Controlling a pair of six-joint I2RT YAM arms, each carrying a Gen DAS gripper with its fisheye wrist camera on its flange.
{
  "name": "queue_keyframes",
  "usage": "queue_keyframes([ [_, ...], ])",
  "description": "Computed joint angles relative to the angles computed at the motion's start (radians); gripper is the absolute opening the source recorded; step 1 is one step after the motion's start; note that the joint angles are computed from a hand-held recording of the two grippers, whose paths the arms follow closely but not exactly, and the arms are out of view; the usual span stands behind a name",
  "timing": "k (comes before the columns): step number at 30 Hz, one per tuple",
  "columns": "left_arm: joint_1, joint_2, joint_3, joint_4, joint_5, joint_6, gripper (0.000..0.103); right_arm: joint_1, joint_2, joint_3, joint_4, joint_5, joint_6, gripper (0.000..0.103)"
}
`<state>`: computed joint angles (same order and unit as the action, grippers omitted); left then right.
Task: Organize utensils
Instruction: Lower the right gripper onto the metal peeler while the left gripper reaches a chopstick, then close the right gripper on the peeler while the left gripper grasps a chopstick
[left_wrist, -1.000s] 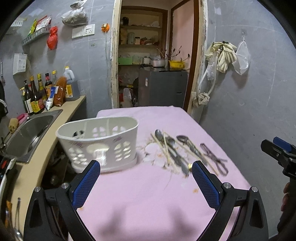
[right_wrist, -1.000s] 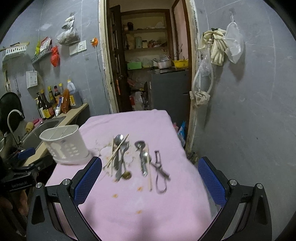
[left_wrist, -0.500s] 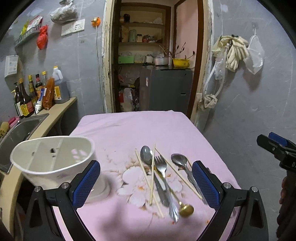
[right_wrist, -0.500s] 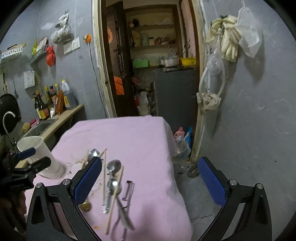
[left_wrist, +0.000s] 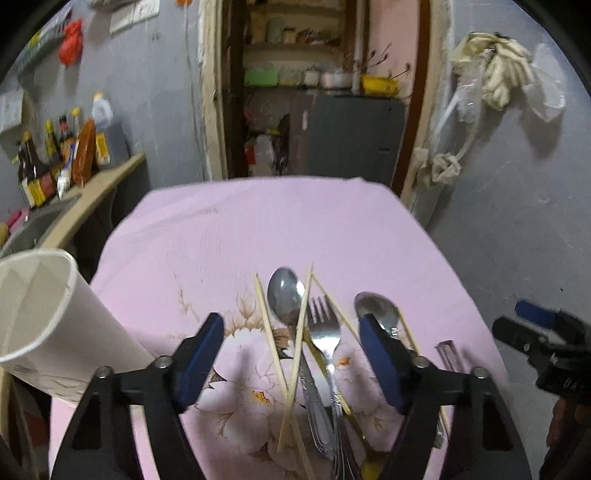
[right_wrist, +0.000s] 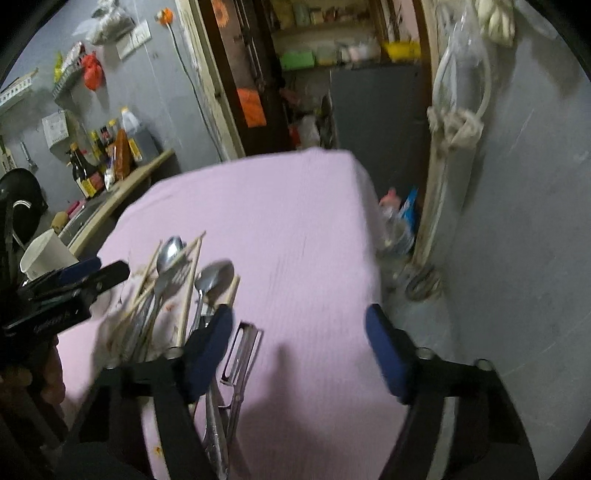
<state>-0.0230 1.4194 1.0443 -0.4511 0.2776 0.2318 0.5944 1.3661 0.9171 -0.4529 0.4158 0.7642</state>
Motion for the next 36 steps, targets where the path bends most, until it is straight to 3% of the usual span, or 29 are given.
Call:
queue_keyframes([
  [10, -0.010, 0.161, 0.080, -0.011, -0.104, -0.122, 0.041, 0.028, 0.170, 0.066, 0.050, -0.109, 0.053, 0.043],
  [17, -0.001, 0.235, 0.139, -0.057, -0.101, -0.191, 0.034, 0.055, 0.228, 0.102, 0.024, -0.129, 0.092, 0.036],
  [26, -0.029, 0.285, 0.194, -0.084, -0.133, -0.166, 0.034, 0.083, 0.262, 0.160, -0.061, -0.057, 0.105, 0.033],
  [30, -0.044, 0.318, 0.249, -0.136, -0.121, -0.134, 0.010, 0.069, 0.253, 0.166, -0.079, -0.080, 0.106, 0.033],
  [34, -0.051, 0.343, 0.305, -0.207, -0.115, -0.113, 0.005, 0.056, 0.252, 0.176, -0.094, -0.114, 0.119, 0.033],
  [36, -0.041, 0.340, 0.323, -0.239, -0.094, -0.120, 0.005, 0.049, 0.253, 0.180, -0.099, -0.133, 0.123, 0.022],
])
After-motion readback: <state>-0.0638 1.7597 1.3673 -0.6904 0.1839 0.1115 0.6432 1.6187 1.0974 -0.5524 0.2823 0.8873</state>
